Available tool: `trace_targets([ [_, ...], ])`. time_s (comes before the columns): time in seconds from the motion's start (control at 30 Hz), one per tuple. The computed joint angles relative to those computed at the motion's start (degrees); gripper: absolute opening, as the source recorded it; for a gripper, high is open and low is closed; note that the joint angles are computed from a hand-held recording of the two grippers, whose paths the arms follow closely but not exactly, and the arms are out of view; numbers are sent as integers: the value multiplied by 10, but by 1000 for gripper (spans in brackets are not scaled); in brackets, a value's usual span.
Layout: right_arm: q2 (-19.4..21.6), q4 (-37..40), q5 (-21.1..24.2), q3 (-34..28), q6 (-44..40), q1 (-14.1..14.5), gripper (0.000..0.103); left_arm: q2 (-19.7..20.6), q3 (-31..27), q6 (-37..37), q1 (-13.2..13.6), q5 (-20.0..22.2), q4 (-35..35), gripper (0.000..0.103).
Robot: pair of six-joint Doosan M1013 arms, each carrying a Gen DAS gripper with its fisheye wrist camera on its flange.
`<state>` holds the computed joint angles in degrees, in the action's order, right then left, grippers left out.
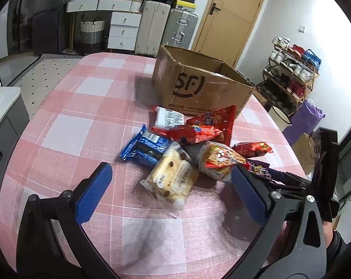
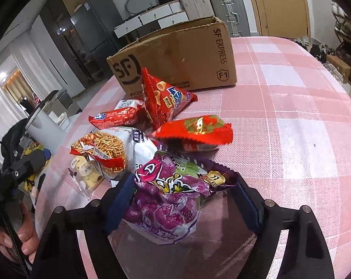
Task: Organize snacks
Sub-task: 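Grasp the purple candy bag with the right gripper while the left approaches the cream bread pack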
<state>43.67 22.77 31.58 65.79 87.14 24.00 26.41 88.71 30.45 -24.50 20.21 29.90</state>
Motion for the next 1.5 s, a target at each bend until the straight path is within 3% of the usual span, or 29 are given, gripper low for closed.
trace_targets([
  [0.1, -3, 37, -2, 7, -39, -2, 65, -1, 2, -11, 1, 6, 4, 102],
  [0.23, -6, 73, -8, 16, -70, -5, 61, -5, 7, -21, 1, 6, 14, 102],
  [0.53, -23, 125, -28, 43, -106, -10, 61, -8, 9, -16, -1, 11, 11, 102],
  [0.8, -39, 176, -47, 66, -158, -13, 61, 1, 0, 37, 1, 24, -40, 102],
  [1.27, -52, 212, -57, 85, -199, -17, 61, 54, -59, 158, 1, 93, -141, 102],
  [1.5, -51, 221, -57, 87, -198, -21, 61, 77, -91, 172, 1, 124, -142, 98],
])
